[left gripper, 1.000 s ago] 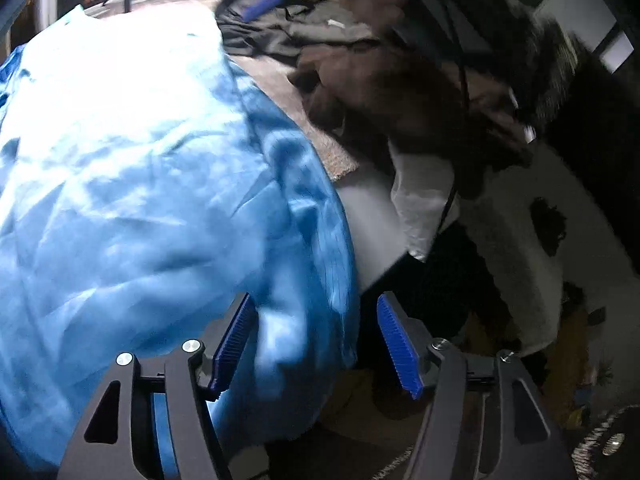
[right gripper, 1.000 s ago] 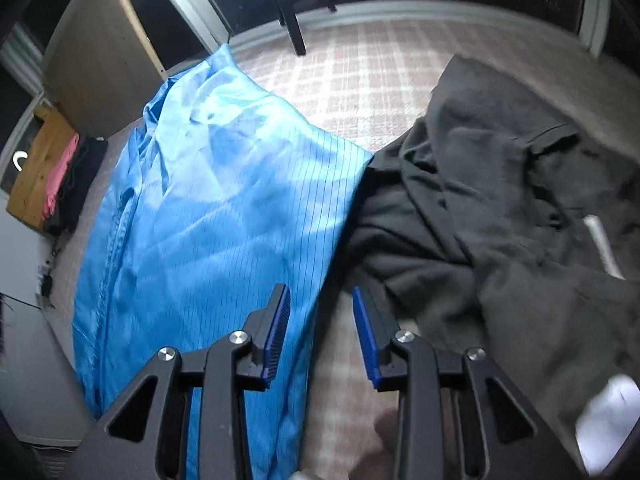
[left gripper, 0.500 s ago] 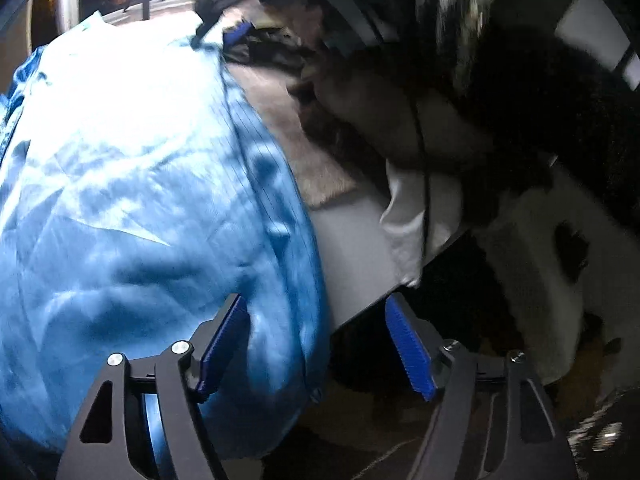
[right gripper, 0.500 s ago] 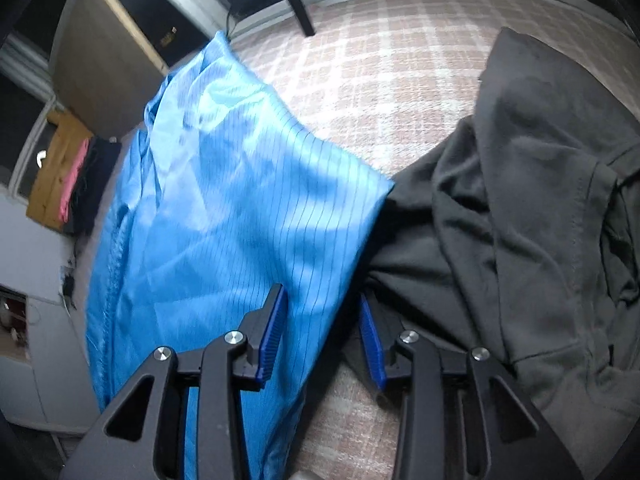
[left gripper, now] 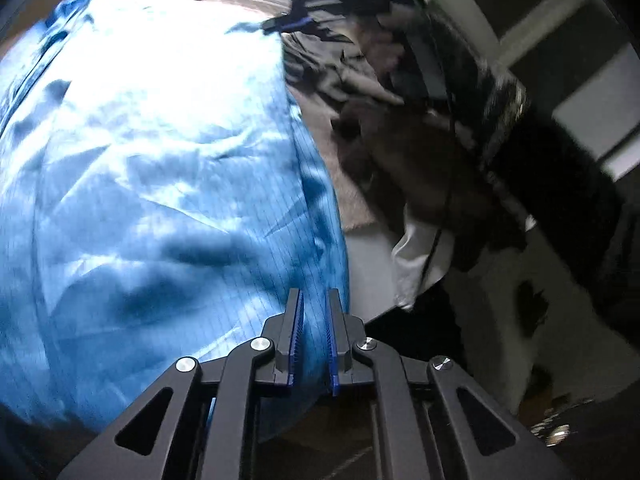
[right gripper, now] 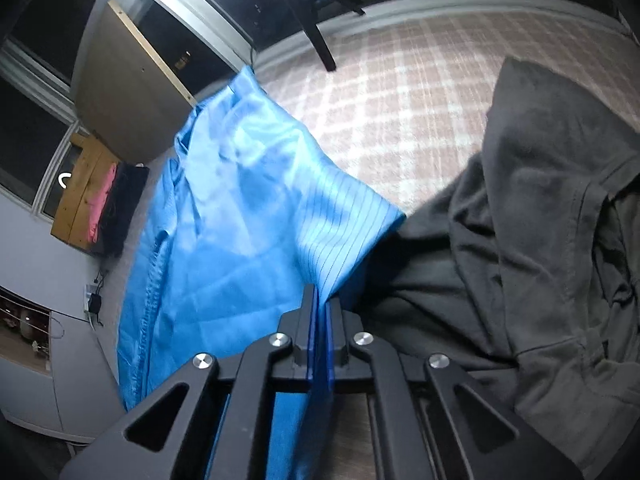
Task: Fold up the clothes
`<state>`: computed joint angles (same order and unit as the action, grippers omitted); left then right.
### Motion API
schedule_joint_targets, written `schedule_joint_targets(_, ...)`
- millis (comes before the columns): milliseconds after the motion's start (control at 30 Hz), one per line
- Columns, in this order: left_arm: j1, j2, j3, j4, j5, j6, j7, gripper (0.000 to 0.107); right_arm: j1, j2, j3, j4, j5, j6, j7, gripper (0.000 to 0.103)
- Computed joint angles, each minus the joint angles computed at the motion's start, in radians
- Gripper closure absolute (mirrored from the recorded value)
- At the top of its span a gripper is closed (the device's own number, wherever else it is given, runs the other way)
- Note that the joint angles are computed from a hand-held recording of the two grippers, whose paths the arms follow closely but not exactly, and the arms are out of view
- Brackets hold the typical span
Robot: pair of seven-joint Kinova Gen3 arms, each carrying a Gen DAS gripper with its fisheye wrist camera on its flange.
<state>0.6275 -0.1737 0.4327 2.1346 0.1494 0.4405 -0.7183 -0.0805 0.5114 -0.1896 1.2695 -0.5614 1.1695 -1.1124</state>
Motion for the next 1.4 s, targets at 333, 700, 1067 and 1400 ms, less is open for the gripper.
schedule_joint_targets(333,0.114,0.017,-0.053,0.001,-0.227,-0.012,0.308,0.073,-0.181,-0.072,0.040,-0.037,0.205,-0.026,-0.117,0.099)
schedule_joint_targets(700,0.397,0.293,-0.111,-0.313,-0.652,0.376,0.495,0.040,-0.085,0.011,0.031,-0.014,0.196,0.062,-0.179,0.073)
schedule_joint_targets(1067,0.292,0.110,-0.210,-0.109,-0.324,0.080,0.259,0.105,-0.004,0.008,0.009,0.083,0.048,-0.020,-0.101,0.094)
schedule_joint_targets(1400,-0.045,-0.086,0.015,0.038,-0.035,-0.024,0.138,0.107,-0.109,-0.082,0.054,0.068,0.172,-0.044,-0.237,0.096)
